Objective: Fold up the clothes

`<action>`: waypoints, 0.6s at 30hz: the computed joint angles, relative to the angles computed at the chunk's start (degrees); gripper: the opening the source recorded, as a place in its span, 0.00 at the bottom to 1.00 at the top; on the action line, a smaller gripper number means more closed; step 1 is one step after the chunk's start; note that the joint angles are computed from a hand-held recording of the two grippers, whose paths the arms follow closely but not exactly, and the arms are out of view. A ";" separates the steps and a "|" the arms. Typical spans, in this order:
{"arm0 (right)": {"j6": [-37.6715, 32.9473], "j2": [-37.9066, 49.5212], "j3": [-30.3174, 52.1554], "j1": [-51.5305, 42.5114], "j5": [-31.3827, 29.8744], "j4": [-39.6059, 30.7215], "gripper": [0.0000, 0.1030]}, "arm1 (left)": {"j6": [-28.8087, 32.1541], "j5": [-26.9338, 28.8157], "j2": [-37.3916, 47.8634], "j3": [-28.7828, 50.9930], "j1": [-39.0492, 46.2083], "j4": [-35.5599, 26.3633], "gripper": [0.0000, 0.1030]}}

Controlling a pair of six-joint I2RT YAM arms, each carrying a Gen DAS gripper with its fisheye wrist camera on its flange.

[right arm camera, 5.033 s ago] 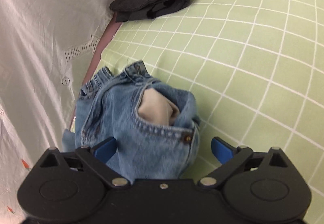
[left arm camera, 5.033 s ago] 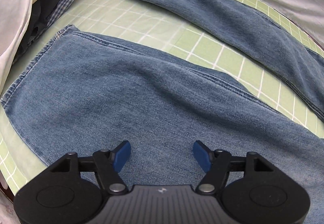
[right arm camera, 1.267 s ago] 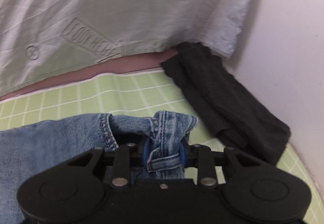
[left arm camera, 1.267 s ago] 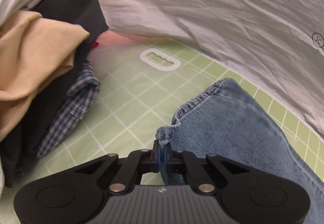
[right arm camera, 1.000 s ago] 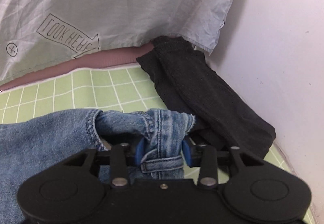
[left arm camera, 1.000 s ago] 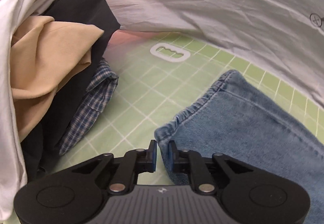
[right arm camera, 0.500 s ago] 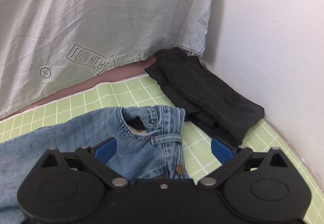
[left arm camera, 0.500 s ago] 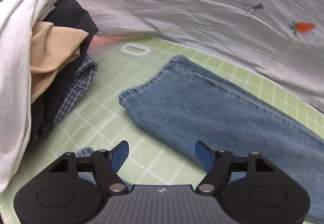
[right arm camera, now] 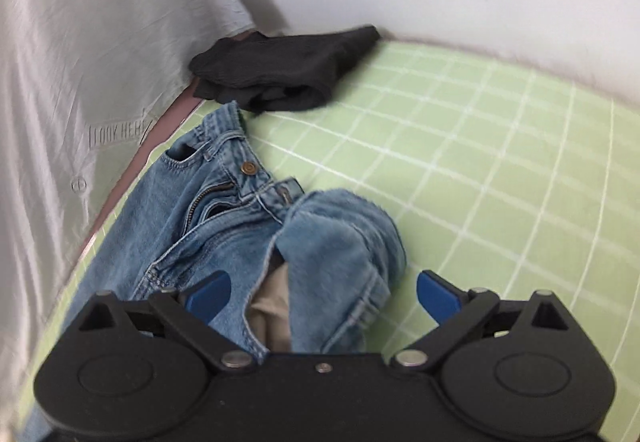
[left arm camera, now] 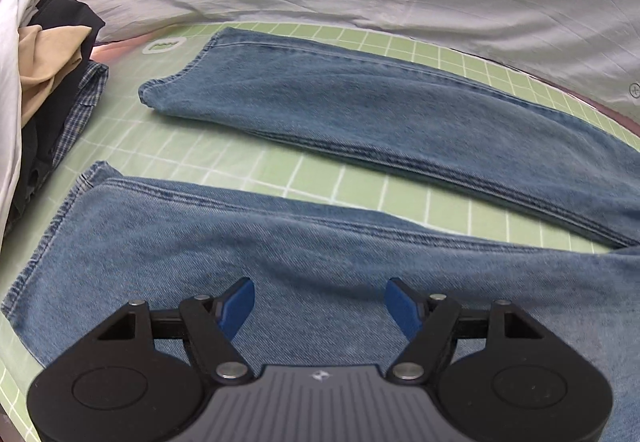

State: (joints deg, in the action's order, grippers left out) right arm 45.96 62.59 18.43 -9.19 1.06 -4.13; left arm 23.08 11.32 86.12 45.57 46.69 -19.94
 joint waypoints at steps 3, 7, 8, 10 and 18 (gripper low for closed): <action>6.65 -1.22 -7.23 -6.17 -9.68 8.75 0.96 | 2.16 1.16 -1.74 -1.39 -0.11 -1.23 0.71; 17.34 7.20 -13.76 -12.30 -19.84 29.85 0.95 | 3.59 -0.07 -0.95 -0.92 -1.54 -3.21 0.71; 20.18 11.03 -14.49 -13.32 -21.87 35.65 0.95 | 3.67 -0.54 -0.71 -0.77 -1.99 -3.63 0.71; 26.17 19.35 -15.99 -15.09 -25.89 48.63 0.95 | 3.83 -1.01 -0.51 -0.70 -2.77 -4.05 0.71; 40.75 43.96 -11.75 -18.43 -29.85 74.85 0.58 | 3.34 -2.70 0.19 -1.05 -5.11 -3.12 0.71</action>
State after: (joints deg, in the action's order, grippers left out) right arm 86.71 106.55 6.68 -27.62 -28.80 70.72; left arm 26.42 8.62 86.31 44.53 41.58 -23.05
